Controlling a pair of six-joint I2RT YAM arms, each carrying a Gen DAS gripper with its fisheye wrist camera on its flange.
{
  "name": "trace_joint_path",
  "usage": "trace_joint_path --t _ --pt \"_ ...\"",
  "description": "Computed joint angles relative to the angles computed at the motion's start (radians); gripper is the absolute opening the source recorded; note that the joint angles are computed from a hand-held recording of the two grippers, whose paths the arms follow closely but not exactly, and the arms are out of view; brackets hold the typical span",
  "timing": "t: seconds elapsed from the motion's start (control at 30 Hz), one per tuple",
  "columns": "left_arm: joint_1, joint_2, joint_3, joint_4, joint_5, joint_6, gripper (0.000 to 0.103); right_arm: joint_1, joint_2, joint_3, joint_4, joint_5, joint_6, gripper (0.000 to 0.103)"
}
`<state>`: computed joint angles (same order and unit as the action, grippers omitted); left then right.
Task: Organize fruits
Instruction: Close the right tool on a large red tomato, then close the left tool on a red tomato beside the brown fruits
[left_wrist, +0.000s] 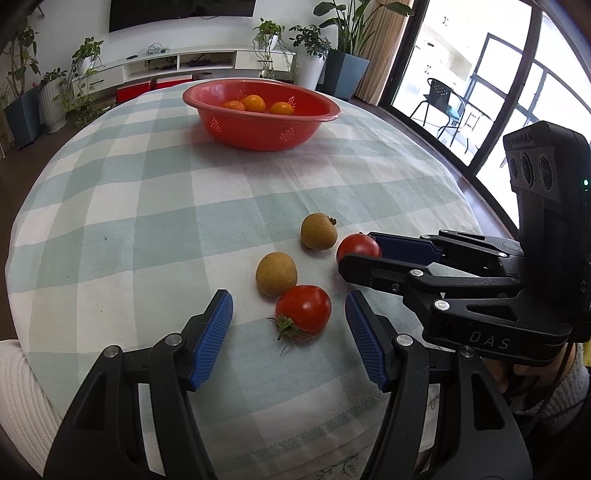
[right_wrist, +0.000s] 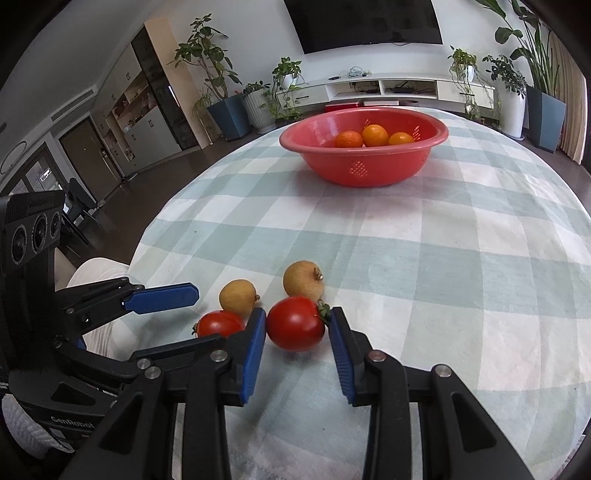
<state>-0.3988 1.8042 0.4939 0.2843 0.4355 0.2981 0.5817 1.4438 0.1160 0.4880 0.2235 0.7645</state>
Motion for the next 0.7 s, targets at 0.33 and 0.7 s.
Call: trace_joint_path --t 0.33,0.7 --pt "-0.016 0.040 0.010 0.014 0.012 0.003 0.052 -0.013 -0.007 -0.009 0.003 -0.002 0.001 0.038" --pt "-0.018 0.074 0.016 0.033 0.024 0.012 0.035 -0.012 0.006 -0.005 0.000 -0.001 0.004 0.038"
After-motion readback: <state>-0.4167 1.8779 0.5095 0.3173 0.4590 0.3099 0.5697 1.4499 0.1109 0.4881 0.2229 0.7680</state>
